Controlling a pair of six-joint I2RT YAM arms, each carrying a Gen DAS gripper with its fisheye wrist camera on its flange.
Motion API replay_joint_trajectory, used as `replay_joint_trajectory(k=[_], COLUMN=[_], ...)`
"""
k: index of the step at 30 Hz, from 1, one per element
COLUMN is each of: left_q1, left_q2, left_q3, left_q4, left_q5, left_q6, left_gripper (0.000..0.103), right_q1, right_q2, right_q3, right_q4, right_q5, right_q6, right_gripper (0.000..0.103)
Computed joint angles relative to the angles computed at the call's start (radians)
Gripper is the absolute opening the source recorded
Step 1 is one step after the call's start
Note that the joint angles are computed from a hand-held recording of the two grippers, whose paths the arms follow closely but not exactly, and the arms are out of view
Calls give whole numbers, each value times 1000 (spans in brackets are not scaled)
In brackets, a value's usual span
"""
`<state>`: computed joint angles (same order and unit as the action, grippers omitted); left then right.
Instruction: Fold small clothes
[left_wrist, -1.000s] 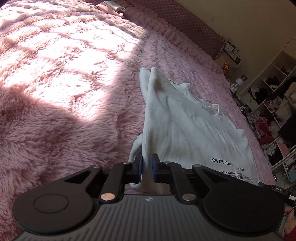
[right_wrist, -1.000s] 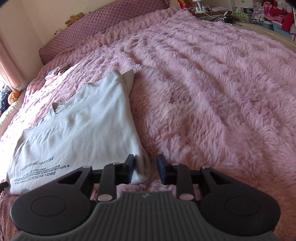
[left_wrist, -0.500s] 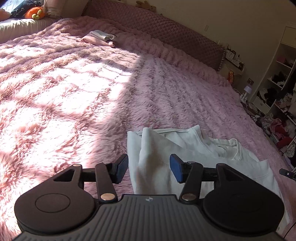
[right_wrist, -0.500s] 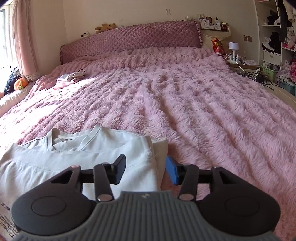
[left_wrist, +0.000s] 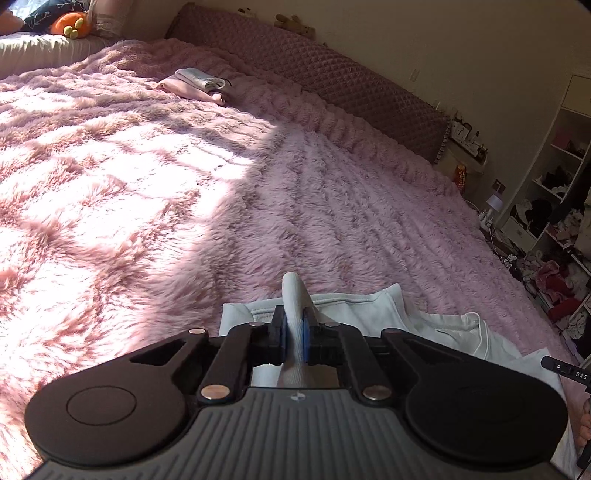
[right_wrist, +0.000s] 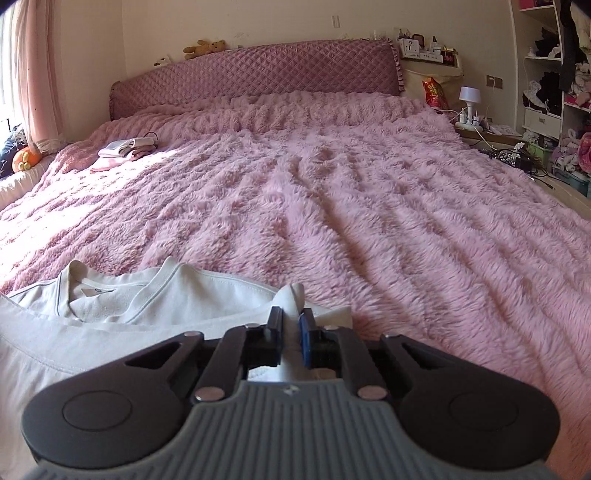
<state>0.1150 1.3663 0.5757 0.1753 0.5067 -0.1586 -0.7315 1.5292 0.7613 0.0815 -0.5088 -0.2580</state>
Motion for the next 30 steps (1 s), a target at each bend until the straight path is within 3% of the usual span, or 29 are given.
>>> replay_joint_trajectory(k=[5, 7, 10, 13, 15, 17, 19, 22, 25, 28, 30], left_q1=[-37, -50, -25, 5, 36, 98, 178, 280, 385, 496, 514], left_q2=[129, 163, 162, 78, -48, -189, -345, -552, -702, -732, -756], left_q3=[87, 102, 125, 111, 57, -10, -68, -121, -143, -136, -148], left_q4=[-70, -77, -120, -167, -204, -279, -435, -714, -985, -1181, -1192], left_q5=[-74, -90, -53, -34, -20, 61, 155, 251, 320, 376, 357], left_q6=[16, 20, 28, 52, 85, 148, 235, 400, 571, 731, 734], left_gripper=[9, 16, 18, 26, 28, 28, 28, 28, 29, 37, 38], right_q1=[28, 41, 47, 34, -22, -127, -240, -431, -613, -728, -760], right_q2=[75, 104, 104, 33, -63, -194, -323, -442, -455, -452, -457], right_q3=[49, 39, 21, -20, -63, -98, -124, -125, -130, -168, -203], right_q4=[-14, 13, 36, 61, 35, -107, -319, -727, -1059, -1176, -1165], right_q5=[75, 111, 127, 144, 45, -131, -274, -427, -473, -464, -432], right_q6=[53, 40, 30, 19, -1, -56, -194, -534, -858, -1030, -1059], right_gripper=[3, 3, 6, 42, 40, 40, 40, 40, 41, 46, 46])
